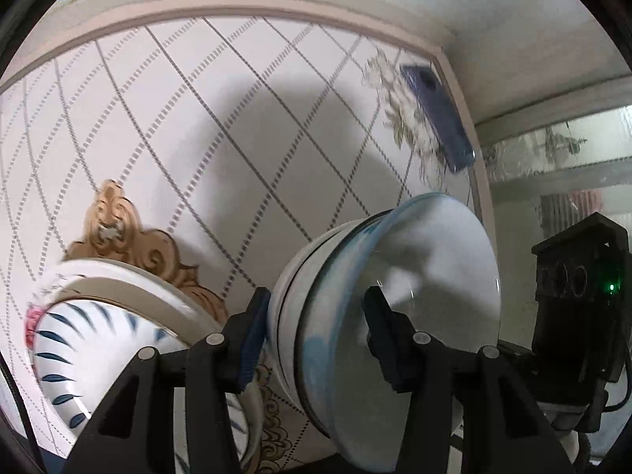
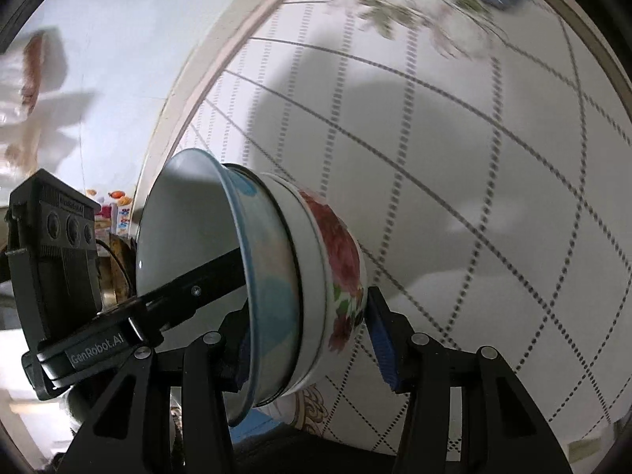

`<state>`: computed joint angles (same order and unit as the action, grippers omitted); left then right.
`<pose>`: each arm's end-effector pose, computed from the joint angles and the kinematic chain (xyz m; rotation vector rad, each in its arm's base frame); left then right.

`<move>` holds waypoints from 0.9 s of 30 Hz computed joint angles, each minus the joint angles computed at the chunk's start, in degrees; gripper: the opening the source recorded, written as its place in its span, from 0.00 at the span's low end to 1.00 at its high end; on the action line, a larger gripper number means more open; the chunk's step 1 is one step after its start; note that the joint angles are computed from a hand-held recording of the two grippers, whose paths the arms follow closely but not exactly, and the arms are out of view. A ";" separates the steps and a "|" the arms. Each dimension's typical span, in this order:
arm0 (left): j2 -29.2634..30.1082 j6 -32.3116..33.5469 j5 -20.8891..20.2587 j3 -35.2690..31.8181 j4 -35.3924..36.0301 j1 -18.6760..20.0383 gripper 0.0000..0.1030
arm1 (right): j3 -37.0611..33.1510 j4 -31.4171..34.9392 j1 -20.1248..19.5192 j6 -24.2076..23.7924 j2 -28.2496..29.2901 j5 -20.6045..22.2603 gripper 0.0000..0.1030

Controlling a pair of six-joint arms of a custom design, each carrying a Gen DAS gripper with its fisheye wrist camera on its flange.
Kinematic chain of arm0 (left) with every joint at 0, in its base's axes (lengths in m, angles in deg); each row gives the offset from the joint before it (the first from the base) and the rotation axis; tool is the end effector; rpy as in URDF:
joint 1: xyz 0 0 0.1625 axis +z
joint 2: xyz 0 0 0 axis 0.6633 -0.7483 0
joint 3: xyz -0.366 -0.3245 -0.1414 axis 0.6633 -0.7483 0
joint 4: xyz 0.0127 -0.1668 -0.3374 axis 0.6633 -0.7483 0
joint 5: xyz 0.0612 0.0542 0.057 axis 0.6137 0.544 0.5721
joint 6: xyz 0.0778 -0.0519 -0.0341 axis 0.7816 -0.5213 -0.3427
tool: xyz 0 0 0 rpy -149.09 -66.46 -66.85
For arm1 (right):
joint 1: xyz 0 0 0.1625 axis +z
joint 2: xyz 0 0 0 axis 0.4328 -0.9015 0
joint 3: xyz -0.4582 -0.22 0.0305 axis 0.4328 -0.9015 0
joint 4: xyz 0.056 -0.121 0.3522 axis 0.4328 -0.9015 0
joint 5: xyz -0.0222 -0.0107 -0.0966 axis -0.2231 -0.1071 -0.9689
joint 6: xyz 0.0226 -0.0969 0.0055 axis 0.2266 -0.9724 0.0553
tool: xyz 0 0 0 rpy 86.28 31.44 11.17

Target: Organize plates and bowls

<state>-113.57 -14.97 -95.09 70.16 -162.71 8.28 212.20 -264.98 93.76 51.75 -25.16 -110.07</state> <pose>-0.0813 -0.3548 0.3839 0.0439 2.7785 -0.1454 0.3536 -0.3811 -0.0380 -0.1324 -3.0499 0.1520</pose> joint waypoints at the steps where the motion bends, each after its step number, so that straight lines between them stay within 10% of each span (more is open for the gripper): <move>1: -0.48 -0.46 0.50 -0.22 0.30 -0.29 0.44 | -1.15 1.39 0.51 -0.53 -0.02 -0.21 0.51; 27: -20.97 -13.20 8.54 -4.19 17.59 3.89 0.44 | -25.40 27.12 8.59 -9.96 10.14 8.96 0.51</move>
<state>-134.53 -28.17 -86.55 65.97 -145.12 12.17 186.80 -237.86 102.35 41.78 -15.01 -101.10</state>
